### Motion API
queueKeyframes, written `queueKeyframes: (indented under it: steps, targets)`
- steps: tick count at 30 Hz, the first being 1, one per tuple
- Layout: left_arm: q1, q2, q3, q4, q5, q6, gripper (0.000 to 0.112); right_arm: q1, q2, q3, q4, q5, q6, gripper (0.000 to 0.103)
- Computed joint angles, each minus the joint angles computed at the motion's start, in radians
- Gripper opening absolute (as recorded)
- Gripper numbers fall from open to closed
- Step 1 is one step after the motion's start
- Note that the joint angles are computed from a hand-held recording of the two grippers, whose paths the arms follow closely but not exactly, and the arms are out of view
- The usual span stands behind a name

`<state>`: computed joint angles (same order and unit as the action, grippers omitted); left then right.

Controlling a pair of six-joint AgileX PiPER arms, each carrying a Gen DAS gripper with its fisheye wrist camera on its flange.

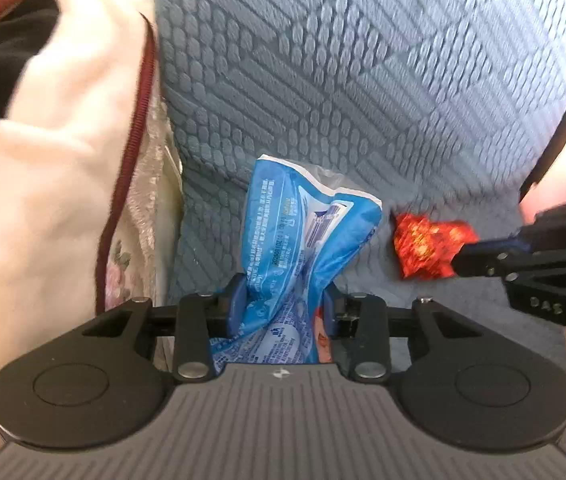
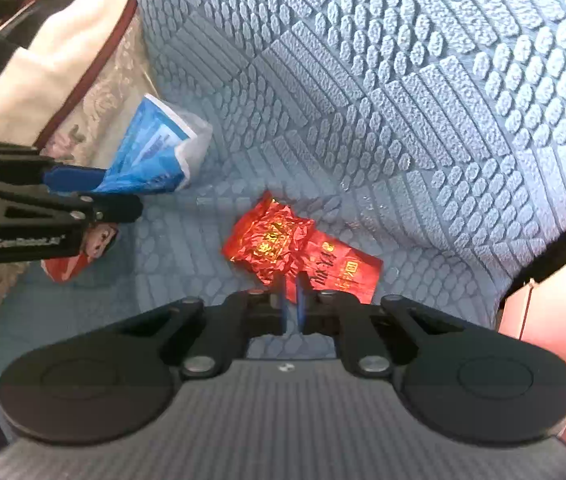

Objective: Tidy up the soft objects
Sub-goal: 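Lift the blue packet with the left tool while the right tool lifts the red packet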

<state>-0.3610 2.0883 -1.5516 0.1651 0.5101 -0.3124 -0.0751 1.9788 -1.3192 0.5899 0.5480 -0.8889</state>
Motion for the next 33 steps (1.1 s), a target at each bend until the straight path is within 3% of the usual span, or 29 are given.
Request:
queueKeyframes:
  steps: [8, 13, 17, 22, 24, 25, 27, 30, 33]
  targets:
    - [0.016, -0.134, 0.137, 0.005, -0.031, -0.083, 0.043, -0.041, -0.080, 0.104, 0.092, 0.002, -0.079, 0.005]
    - [0.008, -0.123, 0.152, 0.010, -0.055, -0.131, 0.043, -0.062, -0.108, 0.142, 0.192, 0.006, -0.141, 0.005]
    - [0.004, -0.146, 0.185, -0.009, -0.073, -0.152, 0.043, -0.057, -0.108, 0.183, 0.302, -0.063, -0.207, 0.008]
    - [0.011, -0.140, 0.183, -0.059, -0.077, -0.138, 0.043, -0.051, -0.055, 0.131, 0.253, -0.034, -0.136, 0.010]
    - [0.017, -0.133, 0.177, -0.079, -0.072, -0.136, 0.043, -0.046, -0.044, 0.120, 0.263, -0.024, -0.144, 0.018]
    - [0.016, -0.139, 0.184, -0.074, -0.068, -0.147, 0.043, -0.042, -0.043, 0.118, 0.276, -0.027, -0.158, 0.034]
    - [0.015, -0.134, 0.175, -0.074, -0.055, -0.156, 0.043, -0.035, -0.035, 0.114, 0.312, -0.038, -0.187, 0.049]
    - [0.018, -0.124, 0.157, -0.094, -0.043, -0.144, 0.043, -0.014, -0.009, 0.085, 0.318, -0.066, -0.181, 0.046]
    - [0.020, -0.109, 0.129, -0.116, -0.025, -0.127, 0.043, 0.025, 0.011, 0.080, 0.307, -0.148, -0.189, 0.046]
